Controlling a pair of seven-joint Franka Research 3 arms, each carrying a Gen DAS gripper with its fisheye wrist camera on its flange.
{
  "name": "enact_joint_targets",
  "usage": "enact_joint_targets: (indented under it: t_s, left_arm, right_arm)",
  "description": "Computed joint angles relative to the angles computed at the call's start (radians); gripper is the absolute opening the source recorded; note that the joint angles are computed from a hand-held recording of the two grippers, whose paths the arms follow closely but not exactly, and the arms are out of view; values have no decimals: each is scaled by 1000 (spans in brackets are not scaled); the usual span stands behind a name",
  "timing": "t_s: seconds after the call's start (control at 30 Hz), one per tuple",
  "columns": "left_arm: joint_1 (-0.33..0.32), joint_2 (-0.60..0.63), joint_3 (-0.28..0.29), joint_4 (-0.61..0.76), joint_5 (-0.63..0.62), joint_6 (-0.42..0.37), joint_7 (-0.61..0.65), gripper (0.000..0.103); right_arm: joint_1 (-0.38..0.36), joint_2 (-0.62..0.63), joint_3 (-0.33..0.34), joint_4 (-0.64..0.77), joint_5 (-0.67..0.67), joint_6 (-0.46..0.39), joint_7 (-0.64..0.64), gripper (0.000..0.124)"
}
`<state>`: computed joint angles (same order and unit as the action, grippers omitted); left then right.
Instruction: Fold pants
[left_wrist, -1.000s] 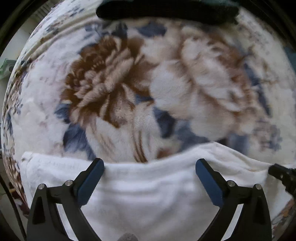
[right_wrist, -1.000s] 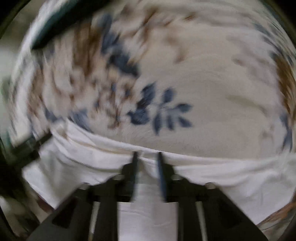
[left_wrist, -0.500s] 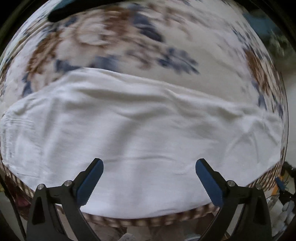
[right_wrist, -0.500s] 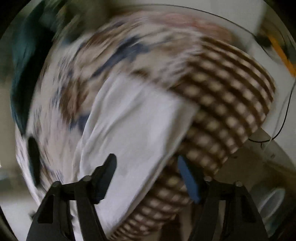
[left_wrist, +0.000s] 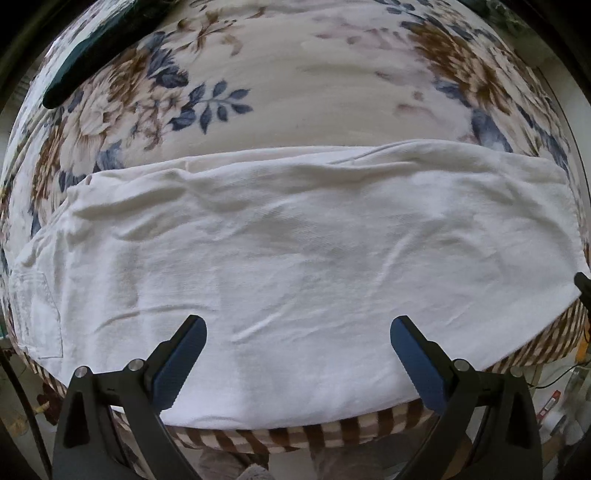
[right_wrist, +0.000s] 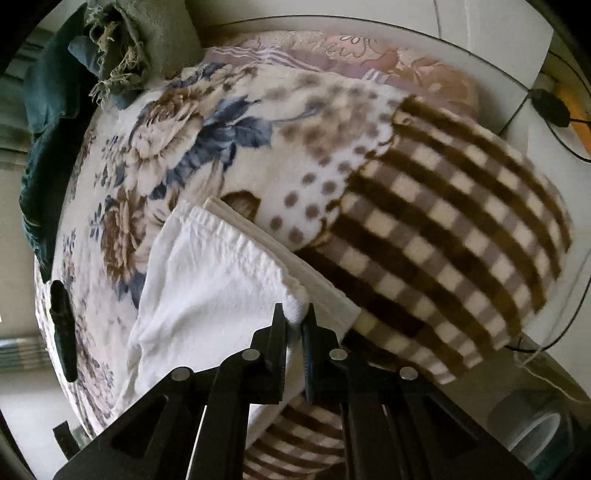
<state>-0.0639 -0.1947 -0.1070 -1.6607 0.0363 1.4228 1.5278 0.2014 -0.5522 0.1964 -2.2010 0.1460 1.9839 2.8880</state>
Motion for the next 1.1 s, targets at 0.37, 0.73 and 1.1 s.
enact_joint_targets:
  t_s: [0.37, 0.73, 1.1]
  left_arm:
    - [18, -25, 21, -203, -71, 119, -59, 103]
    - [1, 39, -5, -158, -51, 116, -145, 103]
    - [36, 115, 12, -58, -54, 82, -114, 103]
  right_arm:
    - [26, -148, -50, -185, 180, 124, -111, 57]
    - [64, -148, 25, -355, 273, 583, -86, 41]
    - [139, 27, 42, -378, 366, 928, -104, 12]
